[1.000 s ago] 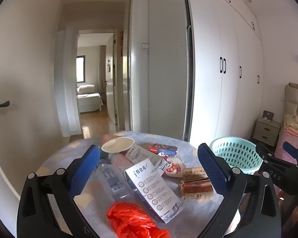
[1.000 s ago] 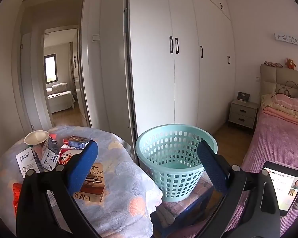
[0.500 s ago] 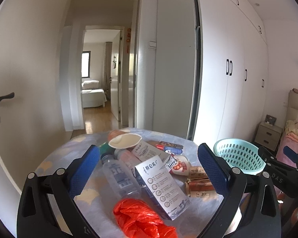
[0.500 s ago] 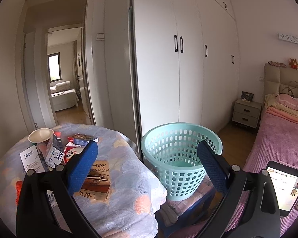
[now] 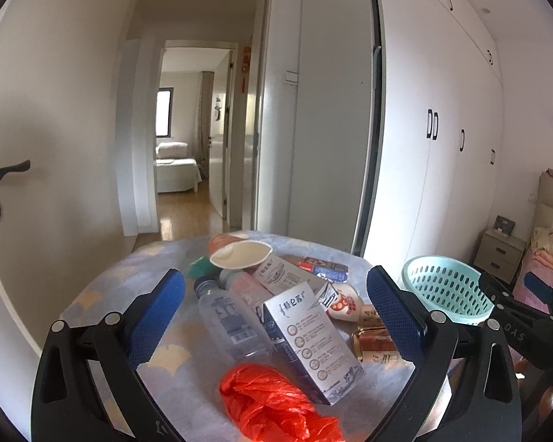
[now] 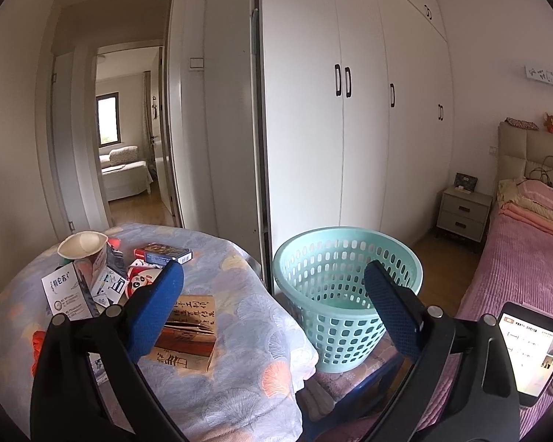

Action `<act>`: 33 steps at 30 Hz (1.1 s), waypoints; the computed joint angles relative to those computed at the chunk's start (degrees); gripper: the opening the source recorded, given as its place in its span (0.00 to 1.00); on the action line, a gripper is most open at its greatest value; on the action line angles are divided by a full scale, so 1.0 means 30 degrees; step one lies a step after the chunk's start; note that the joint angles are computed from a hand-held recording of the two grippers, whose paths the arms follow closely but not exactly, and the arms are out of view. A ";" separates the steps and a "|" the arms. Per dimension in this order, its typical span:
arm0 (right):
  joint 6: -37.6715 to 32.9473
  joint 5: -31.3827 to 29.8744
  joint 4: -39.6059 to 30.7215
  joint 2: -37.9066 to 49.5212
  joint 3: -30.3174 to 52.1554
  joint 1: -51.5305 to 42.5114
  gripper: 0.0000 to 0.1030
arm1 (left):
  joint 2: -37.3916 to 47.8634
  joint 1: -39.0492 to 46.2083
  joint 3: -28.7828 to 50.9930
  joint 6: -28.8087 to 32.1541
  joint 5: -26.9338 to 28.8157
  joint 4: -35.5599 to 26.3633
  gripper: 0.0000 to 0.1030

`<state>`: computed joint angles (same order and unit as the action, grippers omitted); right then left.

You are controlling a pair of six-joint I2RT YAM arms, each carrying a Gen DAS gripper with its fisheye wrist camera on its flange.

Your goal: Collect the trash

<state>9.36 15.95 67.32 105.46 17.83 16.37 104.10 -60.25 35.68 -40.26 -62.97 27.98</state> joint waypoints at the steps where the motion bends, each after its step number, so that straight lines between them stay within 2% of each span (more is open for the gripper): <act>1: 0.0018 -0.0018 0.0001 0.0028 0.0015 -0.0017 0.91 | 0.0030 0.0014 0.0006 -0.0026 0.0002 -0.0003 0.93; 18: -0.0211 0.0516 0.0419 0.0093 0.0090 0.0323 0.91 | -0.0186 -0.0034 0.0008 -0.0114 -0.0035 -0.0340 0.93; 22: -0.0254 0.0454 0.0324 0.0053 0.0118 0.0332 0.91 | -0.0553 0.0195 -0.0572 0.0075 0.0771 0.0574 0.93; 26: -0.0280 0.0463 0.0422 0.0047 0.0090 0.0359 0.91 | -0.0624 0.0192 -0.0562 0.0180 0.0314 0.0258 0.93; 30: -0.0416 -0.0007 0.0064 0.0080 0.0265 0.0308 0.77 | -0.1152 0.0410 -0.1059 -0.0179 0.0569 0.0062 0.93; 33: -0.0368 -0.0766 -0.0399 0.0154 0.0523 0.0237 0.76 | -0.1725 0.0958 -0.1999 -0.0356 0.1335 0.0295 0.93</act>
